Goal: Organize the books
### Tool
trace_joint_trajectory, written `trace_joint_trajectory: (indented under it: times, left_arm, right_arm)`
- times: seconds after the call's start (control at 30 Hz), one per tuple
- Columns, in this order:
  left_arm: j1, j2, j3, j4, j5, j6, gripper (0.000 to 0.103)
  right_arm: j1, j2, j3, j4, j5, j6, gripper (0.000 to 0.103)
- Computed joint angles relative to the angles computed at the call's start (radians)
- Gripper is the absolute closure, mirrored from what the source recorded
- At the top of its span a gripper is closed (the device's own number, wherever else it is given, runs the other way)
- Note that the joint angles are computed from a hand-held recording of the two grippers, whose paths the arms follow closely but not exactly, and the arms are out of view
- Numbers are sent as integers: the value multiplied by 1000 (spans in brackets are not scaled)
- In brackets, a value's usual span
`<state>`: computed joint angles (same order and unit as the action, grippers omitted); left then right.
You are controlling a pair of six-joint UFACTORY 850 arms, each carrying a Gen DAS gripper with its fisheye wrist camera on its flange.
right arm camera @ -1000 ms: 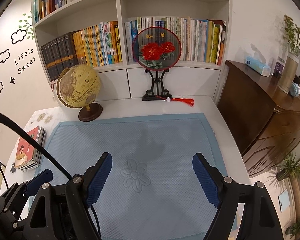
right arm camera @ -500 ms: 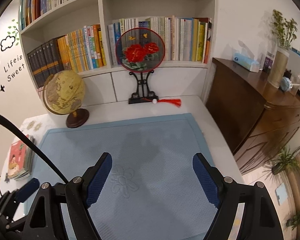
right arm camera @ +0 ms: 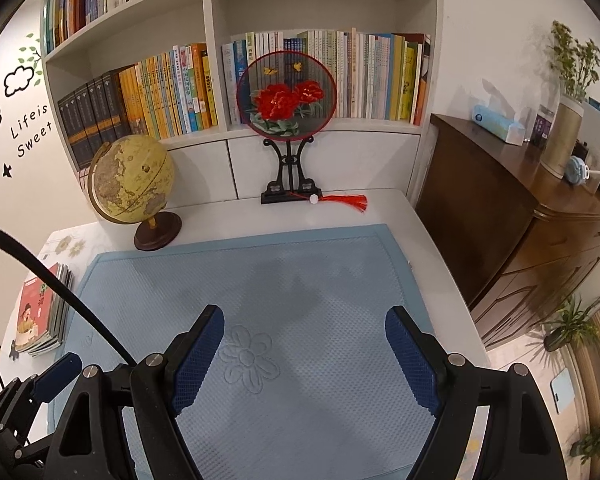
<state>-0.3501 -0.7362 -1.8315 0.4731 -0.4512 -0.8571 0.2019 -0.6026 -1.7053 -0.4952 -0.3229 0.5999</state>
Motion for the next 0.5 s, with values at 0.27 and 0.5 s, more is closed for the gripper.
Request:
trace_joint_trajectory:
  times: [0.27,0.5]
  left_arm:
    - [-5,-1,0,14,-7,-11,42]
    - [-2,5,12,3,-1,7,42]
  right_arm:
    - [-4,-4,-7,41,-4,-32,22]
    - [-5,-3,-5,62,-7,-50,22]
